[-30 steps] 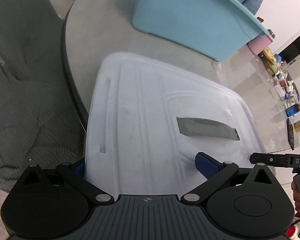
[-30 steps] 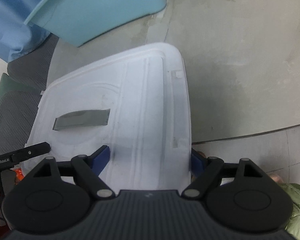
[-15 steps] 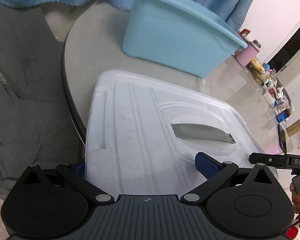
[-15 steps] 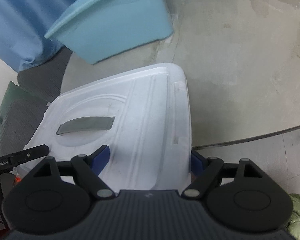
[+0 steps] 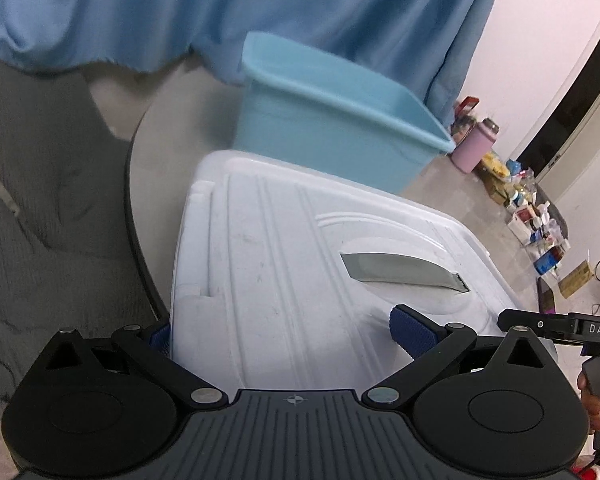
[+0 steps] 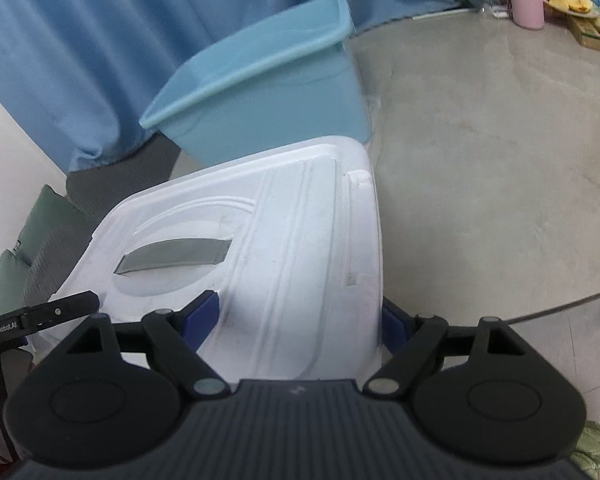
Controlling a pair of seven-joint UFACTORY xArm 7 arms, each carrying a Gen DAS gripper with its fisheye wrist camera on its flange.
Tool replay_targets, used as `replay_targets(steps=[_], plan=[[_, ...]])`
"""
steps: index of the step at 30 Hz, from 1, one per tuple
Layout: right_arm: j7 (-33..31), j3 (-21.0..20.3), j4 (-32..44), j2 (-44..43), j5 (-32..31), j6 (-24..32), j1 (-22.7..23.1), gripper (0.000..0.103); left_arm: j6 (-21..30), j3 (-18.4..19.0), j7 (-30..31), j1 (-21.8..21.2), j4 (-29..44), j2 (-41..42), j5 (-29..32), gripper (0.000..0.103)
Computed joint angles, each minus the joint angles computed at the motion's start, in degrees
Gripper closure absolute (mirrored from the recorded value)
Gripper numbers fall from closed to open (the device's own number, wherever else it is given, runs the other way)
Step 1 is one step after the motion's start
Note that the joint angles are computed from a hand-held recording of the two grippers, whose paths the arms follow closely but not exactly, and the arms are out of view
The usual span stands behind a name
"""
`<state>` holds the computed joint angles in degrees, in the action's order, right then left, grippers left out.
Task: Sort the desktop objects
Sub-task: 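Carry the white lid with both grippers over the blue tub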
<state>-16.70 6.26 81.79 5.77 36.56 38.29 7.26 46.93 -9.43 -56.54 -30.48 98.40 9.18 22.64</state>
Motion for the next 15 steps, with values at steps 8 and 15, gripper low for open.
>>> replay_targets(steps=[8,15], plan=[[-0.4,-0.2,1.1,-1.0,1.1,-1.6,0.1,0.020,5.5,0.8,2.0,-2.0,11.0,4.3,1.3,0.000],[-0.7,-0.3,2.9,-1.1,1.4,-2.5,0.0,0.020,9.4,2.7,5.3,-4.0,21.3,8.7,1.0,0.000]])
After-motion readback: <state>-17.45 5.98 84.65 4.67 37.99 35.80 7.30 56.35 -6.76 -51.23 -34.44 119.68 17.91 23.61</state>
